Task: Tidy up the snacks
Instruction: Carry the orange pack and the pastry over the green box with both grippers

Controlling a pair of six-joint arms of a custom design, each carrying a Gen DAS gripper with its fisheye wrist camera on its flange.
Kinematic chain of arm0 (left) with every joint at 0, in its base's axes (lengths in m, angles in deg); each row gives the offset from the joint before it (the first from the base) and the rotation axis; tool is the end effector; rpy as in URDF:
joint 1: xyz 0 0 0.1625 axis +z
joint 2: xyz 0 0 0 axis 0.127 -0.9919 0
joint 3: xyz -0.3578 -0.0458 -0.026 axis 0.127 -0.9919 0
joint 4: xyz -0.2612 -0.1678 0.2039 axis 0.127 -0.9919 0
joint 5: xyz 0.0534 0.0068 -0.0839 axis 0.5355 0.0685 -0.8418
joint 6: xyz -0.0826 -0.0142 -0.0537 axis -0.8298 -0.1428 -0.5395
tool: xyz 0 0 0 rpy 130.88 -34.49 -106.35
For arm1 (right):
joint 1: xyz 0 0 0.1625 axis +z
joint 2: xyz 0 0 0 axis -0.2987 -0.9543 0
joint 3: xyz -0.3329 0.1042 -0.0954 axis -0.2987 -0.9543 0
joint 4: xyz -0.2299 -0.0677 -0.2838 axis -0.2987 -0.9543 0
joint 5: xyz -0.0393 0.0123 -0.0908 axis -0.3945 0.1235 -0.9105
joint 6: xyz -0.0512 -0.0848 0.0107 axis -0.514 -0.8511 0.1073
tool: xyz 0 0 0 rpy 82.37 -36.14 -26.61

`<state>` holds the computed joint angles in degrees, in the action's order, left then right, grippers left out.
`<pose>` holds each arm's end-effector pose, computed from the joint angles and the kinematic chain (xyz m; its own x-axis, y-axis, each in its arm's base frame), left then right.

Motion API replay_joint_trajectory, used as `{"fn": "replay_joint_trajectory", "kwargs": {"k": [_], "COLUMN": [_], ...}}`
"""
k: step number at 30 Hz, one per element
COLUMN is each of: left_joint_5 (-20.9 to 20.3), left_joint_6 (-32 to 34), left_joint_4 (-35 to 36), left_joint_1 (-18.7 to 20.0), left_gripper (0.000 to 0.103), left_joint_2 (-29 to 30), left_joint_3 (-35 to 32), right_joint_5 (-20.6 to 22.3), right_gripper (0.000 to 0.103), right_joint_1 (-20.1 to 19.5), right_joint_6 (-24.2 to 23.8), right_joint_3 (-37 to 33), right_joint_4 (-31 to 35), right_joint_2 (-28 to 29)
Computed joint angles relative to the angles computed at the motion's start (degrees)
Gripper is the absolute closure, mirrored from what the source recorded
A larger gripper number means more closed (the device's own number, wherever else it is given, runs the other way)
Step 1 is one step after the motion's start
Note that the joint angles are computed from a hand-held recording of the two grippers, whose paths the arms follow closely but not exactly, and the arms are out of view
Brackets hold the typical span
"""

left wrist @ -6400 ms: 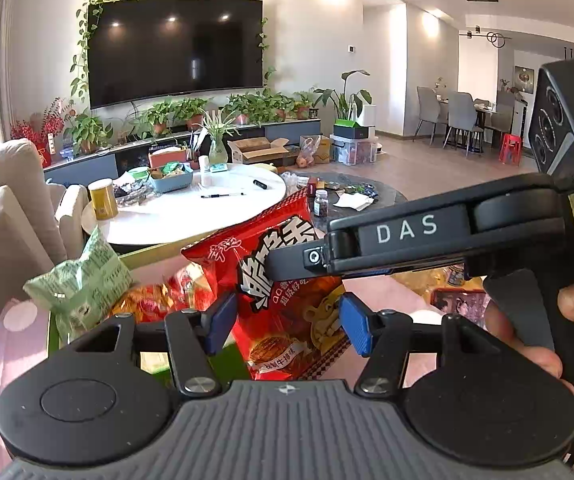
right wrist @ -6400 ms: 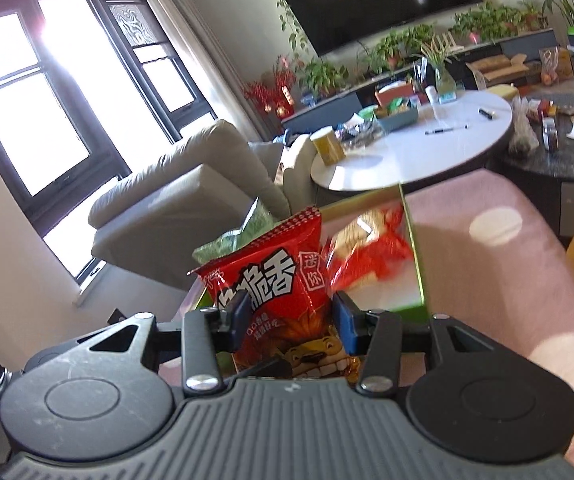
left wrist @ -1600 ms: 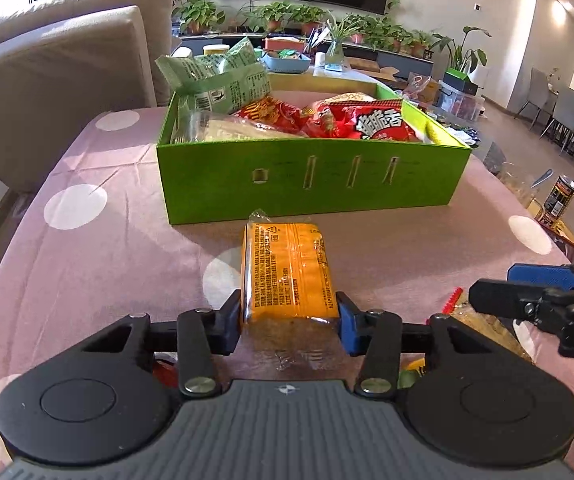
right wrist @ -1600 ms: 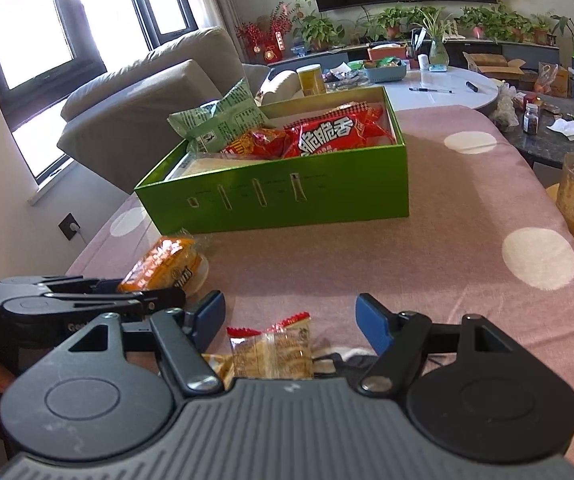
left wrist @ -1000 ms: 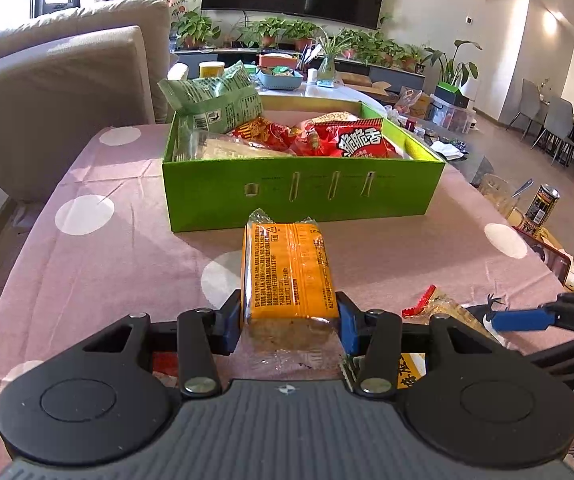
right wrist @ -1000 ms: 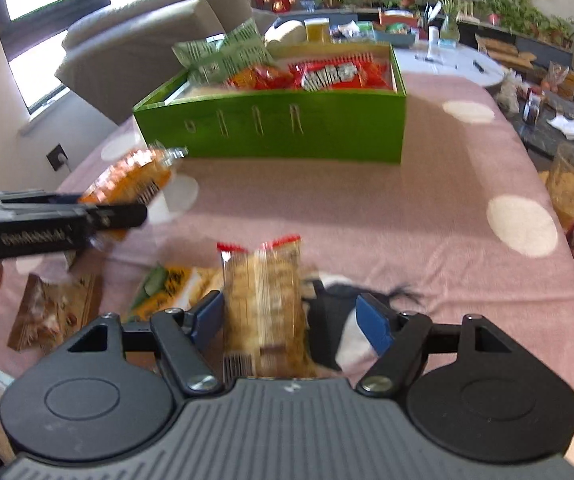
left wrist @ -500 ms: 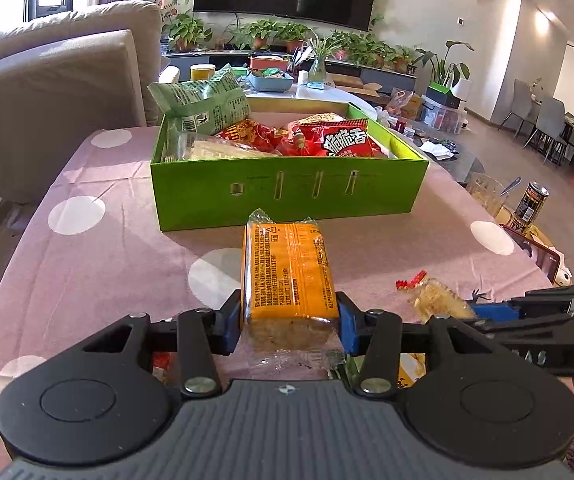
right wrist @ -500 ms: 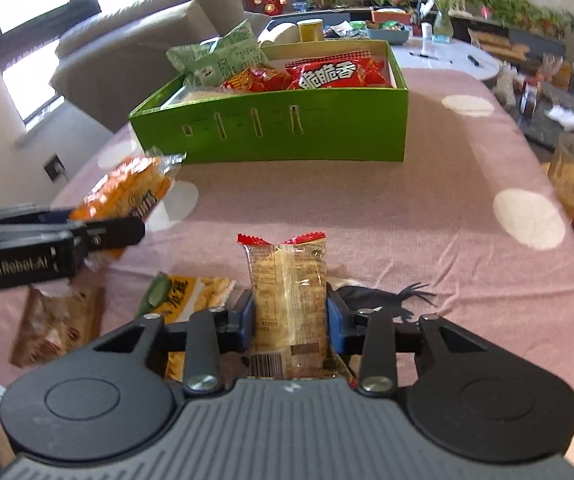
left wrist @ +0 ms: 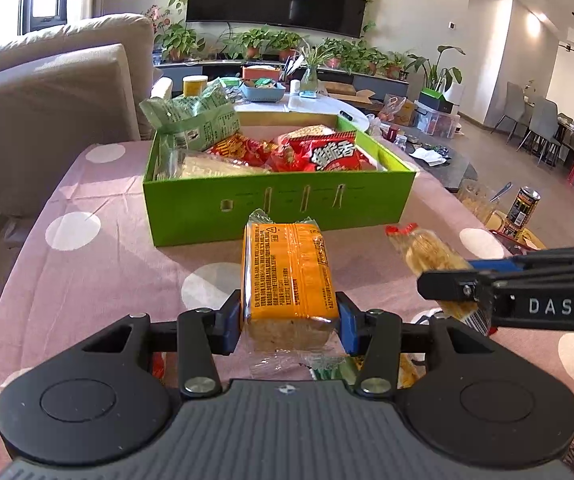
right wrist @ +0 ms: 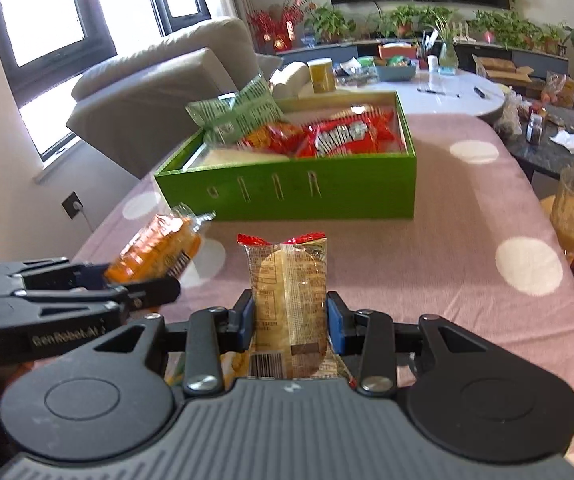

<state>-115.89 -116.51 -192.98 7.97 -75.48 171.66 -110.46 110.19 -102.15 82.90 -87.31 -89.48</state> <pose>-0.2866 -0.3075 0.1190 -0.7789 -0.0916 -0.6205 0.4565 0.5955 -0.6610 0.1465 -0.4571 0.2113 -0.7106 -0.5925 0.3795 -0.7000 0.6498 -0.2962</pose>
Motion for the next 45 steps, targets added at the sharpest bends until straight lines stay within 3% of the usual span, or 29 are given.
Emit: {"fn": "replay_joint_trajectory", "kwargs": {"k": [14, 25, 35, 45], "left_joint_5": [3.9, 6.3, 7.2, 6.4], "left_joint_6": [8.8, 19.0, 30.5, 46.7], "left_joint_4": [-4.6, -14.3, -26.2, -44.6], "left_joint_1": [0.2, 3.1, 6.9, 12.7], "left_gripper": [0.059, 0.059, 0.059, 0.059], "left_joint_2": [1.0, 3.5, 7.5, 13.6], "left_joint_3": [-2.5, -4.7, -8.1, -13.9], "right_joint_5": [3.1, 4.1, 5.5, 7.1], "right_gripper": [0.039, 0.039, 0.039, 0.039], "right_joint_1": [2.1, 2.7, 3.0, 2.2], "right_joint_6": [1.4, 3.2, 5.2, 10.3], "right_joint_3": [-3.7, -7.8, -12.6, -19.5], "right_joint_4": [-2.3, -3.1, -3.5, -6.6], "right_joint_2": [2.6, 5.6, 9.4, 15.3]}}
